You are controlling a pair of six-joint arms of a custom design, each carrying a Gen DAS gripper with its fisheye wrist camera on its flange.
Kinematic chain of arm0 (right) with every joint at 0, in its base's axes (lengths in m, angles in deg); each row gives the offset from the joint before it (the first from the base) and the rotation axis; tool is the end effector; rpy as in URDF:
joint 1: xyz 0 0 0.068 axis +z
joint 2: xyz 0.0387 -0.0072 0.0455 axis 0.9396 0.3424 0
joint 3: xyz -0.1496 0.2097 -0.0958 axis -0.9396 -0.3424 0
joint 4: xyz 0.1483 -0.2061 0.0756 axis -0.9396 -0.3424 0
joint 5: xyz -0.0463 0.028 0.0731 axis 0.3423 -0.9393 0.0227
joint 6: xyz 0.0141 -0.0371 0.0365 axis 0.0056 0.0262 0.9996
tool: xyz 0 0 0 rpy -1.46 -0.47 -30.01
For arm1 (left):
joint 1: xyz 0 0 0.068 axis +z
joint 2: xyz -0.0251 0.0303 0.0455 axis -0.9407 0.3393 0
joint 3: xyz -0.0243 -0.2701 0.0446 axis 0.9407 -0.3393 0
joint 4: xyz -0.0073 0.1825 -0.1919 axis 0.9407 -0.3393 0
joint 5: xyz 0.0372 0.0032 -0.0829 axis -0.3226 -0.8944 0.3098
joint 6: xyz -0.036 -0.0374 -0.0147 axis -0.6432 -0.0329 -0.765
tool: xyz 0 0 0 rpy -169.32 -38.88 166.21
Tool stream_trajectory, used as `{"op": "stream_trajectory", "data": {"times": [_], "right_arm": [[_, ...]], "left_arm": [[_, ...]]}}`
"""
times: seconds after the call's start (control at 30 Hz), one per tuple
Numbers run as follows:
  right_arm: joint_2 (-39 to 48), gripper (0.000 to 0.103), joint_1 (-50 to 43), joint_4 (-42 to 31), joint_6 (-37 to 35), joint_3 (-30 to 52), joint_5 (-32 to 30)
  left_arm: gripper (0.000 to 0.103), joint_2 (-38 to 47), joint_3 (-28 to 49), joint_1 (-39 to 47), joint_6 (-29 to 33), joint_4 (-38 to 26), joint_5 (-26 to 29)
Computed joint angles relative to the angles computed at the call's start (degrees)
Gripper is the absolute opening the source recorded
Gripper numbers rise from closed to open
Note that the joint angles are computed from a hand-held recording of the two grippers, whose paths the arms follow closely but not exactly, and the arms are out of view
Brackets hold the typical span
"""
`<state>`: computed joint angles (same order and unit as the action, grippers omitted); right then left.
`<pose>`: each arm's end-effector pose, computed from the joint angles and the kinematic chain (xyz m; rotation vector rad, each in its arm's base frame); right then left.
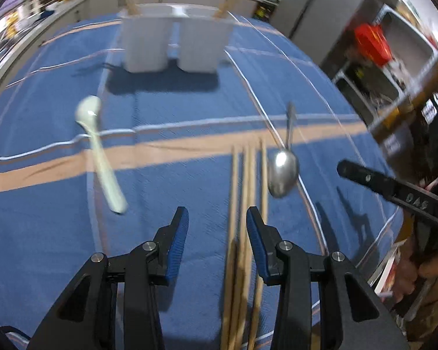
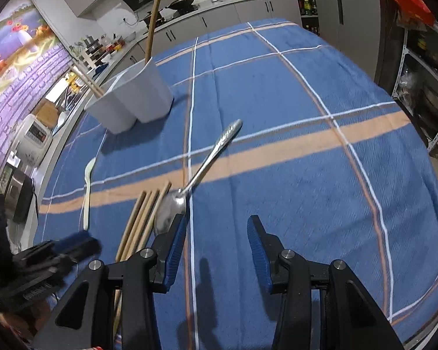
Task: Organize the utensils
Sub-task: 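Move both open tools back toward the remaining chopsticks, then grasp a wooden chopstick with the left tool while the right tool grasps one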
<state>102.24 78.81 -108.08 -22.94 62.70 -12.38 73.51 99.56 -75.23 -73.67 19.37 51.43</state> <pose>0.2714 0.0504 0.1887 0.0944 2.5807 0.4658 0.2726 -0.0334 0.1833 0.2141 2.6437 -0.3743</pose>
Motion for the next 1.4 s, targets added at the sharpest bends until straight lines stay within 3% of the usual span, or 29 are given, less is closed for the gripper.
{"op": "stream_trajectory", "data": {"times": [0.07, 0.13, 0.4, 0.57, 0.67, 0.77, 0.9, 0.97, 1.13, 1.3, 1.4], "right_arm": [[-1.0, 0.047, 0.4, -0.3, -0.2, -0.8, 0.1], [-1.7, 0.047, 0.6, -0.5, -0.3, -1.2, 0.1], [-3.1, 0.047, 1.2, -0.8, -0.4, -2.8, 0.1], [-1.4, 0.047, 4.5, 0.1, -1.0, -2.2, -1.8], [0.9, 0.046, 7.5, 0.8, -1.8, -1.0, -3.4], [4.7, 0.031, 10.8, 1.4, -2.3, 1.2, -3.8], [10.0, 0.030, 13.5, 2.6, -1.7, 4.8, -3.3], [12.2, 0.029, 14.8, 2.3, -1.6, 6.6, -1.8], [15.0, 0.014, 18.6, -0.7, -3.6, 10.1, 6.7], [15.5, 0.014, 19.2, -3.6, -7.1, 11.3, 16.3], [14.5, 0.014, 16.1, -4.5, -8.4, 10.3, 17.7]], "left_arm": [[0.034, 1.2, -0.4, -1.0, 0.3, 1.3, -0.9], [0.022, 2.9, -0.2, -2.1, 0.5, 2.0, -1.9], [0.017, 4.8, 0.7, -4.2, 0.7, 4.9, -5.6], [0.005, 6.9, 2.4, -6.3, -0.4, 5.9, -11.5], [0.005, 6.4, 2.3, -3.5, -0.7, 4.9, -9.2], [0.005, 5.1, 1.5, -1.1, -1.0, 3.6, -8.4], [0.005, 3.4, -0.3, 1.2, -0.9, 3.8, -5.8], [0.005, 2.7, -1.1, 1.3, -0.9, 4.4, -6.2], [0.005, 1.9, -2.7, 1.4, -0.6, 6.0, -6.6], [0.005, 2.2, -2.5, 2.2, -0.6, 5.8, -5.4], [0.005, 3.1, -1.0, 2.9, -0.7, 4.1, -4.3]]}}
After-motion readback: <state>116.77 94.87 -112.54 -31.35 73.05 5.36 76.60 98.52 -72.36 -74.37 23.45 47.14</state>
